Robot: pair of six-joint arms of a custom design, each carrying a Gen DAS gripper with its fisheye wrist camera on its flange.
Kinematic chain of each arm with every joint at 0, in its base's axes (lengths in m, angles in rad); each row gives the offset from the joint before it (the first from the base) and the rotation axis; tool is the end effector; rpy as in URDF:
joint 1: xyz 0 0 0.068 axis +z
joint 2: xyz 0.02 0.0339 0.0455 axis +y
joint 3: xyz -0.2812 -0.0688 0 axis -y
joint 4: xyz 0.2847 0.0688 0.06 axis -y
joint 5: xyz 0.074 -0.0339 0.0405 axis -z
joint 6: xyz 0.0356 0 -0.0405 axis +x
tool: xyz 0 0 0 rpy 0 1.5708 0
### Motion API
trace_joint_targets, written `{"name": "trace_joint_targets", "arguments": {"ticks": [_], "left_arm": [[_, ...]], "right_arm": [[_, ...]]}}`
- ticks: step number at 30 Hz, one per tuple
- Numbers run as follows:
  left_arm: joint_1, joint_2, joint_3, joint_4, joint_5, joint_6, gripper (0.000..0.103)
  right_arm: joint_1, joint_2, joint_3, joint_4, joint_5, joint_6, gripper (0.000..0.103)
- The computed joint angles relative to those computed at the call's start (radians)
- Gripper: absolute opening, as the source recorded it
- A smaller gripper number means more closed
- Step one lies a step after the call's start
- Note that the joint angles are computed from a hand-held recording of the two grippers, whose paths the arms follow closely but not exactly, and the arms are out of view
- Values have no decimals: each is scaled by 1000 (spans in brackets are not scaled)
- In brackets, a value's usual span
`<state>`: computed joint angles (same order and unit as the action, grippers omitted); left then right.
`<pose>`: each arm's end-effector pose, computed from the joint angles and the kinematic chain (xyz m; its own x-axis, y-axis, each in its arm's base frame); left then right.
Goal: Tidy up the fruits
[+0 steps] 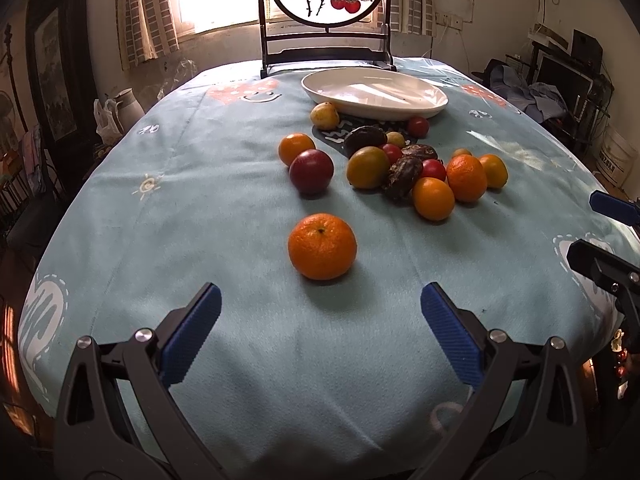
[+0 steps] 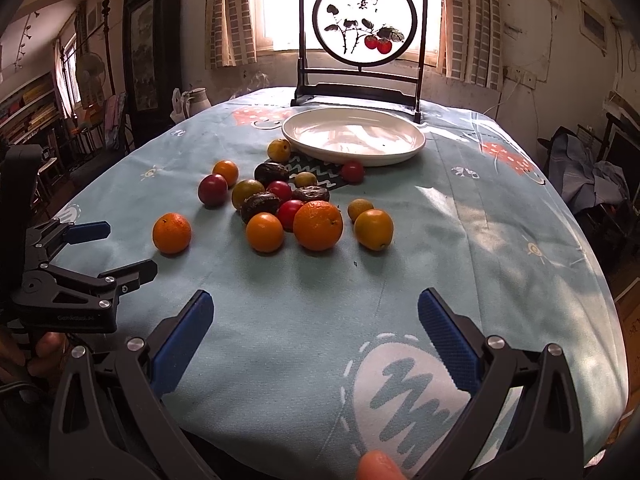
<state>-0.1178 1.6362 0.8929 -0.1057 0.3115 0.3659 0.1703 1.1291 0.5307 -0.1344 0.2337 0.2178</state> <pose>0.3561 -0.0531 0.1646 -0.5841 0.4121 -0.6993 0.5590 0.8289 0.0216 0.2474 0.0342 0.1842 -0.6427 0.1028 -0.7592 0.1471 0.9891 0.0094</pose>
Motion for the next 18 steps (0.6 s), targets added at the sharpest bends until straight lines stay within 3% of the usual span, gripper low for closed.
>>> {"name": "trace_joint_targets", "arguments": {"ticks": [18], "left_arm": [[2, 12, 7, -7, -1, 2, 101]], "right_arm": [[8, 3, 1, -3, 2, -6, 102]]}}
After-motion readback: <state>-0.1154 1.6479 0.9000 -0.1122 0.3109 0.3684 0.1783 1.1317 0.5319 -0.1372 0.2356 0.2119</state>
